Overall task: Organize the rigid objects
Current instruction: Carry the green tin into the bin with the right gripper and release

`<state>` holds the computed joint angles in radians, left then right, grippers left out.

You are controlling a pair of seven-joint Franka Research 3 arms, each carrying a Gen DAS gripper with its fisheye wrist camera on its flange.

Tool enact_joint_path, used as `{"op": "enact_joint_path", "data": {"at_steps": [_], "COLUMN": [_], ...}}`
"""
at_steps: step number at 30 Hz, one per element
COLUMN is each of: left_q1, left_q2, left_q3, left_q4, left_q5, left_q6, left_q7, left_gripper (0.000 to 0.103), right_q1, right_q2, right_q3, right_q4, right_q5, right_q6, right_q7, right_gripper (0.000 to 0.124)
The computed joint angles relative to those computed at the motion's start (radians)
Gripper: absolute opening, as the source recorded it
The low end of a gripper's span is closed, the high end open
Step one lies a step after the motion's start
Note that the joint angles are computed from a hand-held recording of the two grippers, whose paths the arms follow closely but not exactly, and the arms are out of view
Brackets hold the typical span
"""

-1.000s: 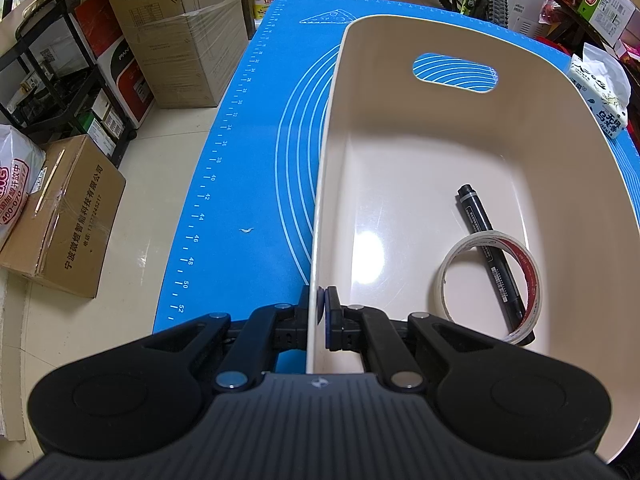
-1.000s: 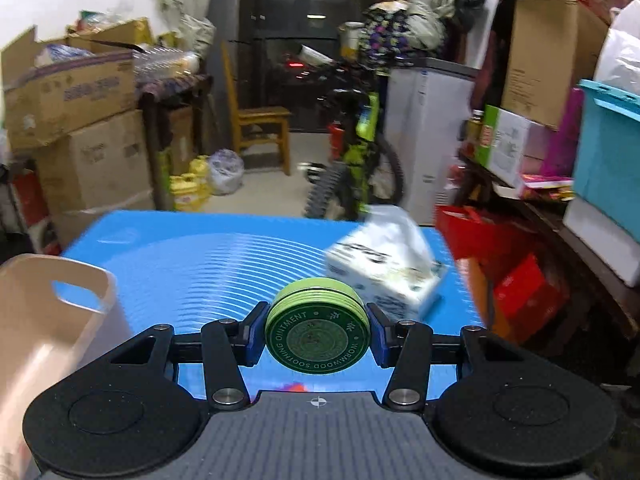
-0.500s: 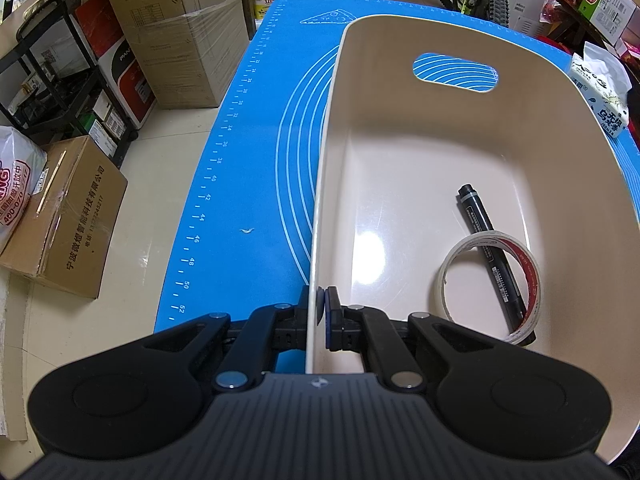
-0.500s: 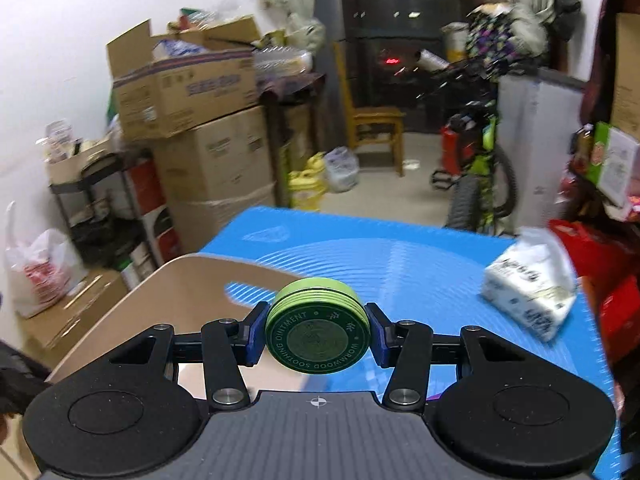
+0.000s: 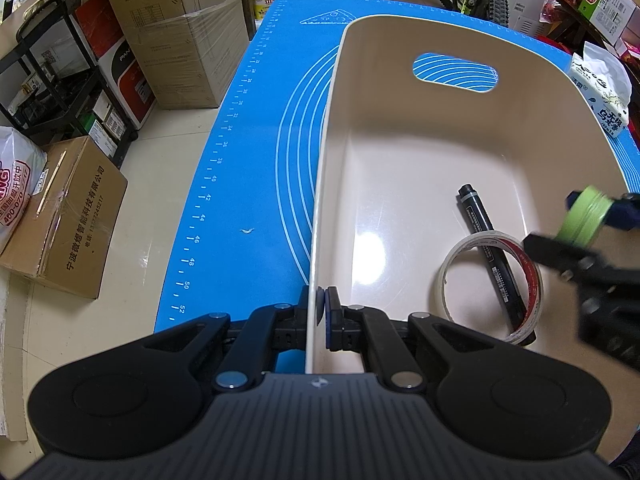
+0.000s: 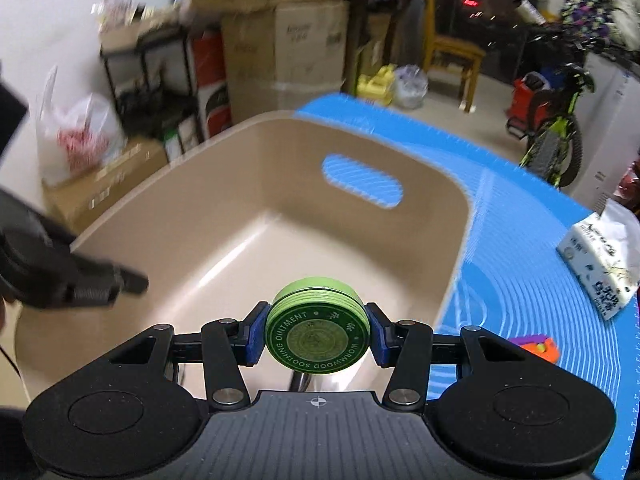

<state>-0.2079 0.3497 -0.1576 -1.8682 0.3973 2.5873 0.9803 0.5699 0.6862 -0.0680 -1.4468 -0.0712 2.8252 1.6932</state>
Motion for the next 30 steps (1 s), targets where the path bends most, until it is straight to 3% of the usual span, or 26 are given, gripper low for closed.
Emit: {"op": "enact_joint_path", "data": {"at_steps": [7, 17, 24, 30], "left_q1": [0.001, -0.002, -0.003, -0.003], "left_q2": [0.002, 0.004, 0.005, 0.007], "left_q3": [0.000, 0.001, 0.001, 0.001], "left_q4": [0.002, 0.006, 0.009, 0.010], "left_q5": [-0.002, 0.001, 0.003, 0.002], "left_q6": [-0.003, -0.006, -0.009, -0.008], "left_q7": [0.004, 0.000, -0.002, 0.000], "left_gripper": [0.007, 0.007, 0.007, 0.007], "right_q1": [0.032, 0.036, -0.008, -0.005], "right_q2": [0.033, 0.033, 0.022, 0.038], "right_q3": [-0.015, -0.024, 0.027, 0.031], "right_q4": [0.061, 0.049, 0.027, 0.060], "right_q5": [-0.051, -0.080, -0.023, -0.008], "right_q6": [-0.075, -0.046, 0.001, -0.040], "right_q7": [-0.018, -0.009, -0.063, -0.116], "right_gripper": [0.055, 0.055, 0.055, 0.055]}}
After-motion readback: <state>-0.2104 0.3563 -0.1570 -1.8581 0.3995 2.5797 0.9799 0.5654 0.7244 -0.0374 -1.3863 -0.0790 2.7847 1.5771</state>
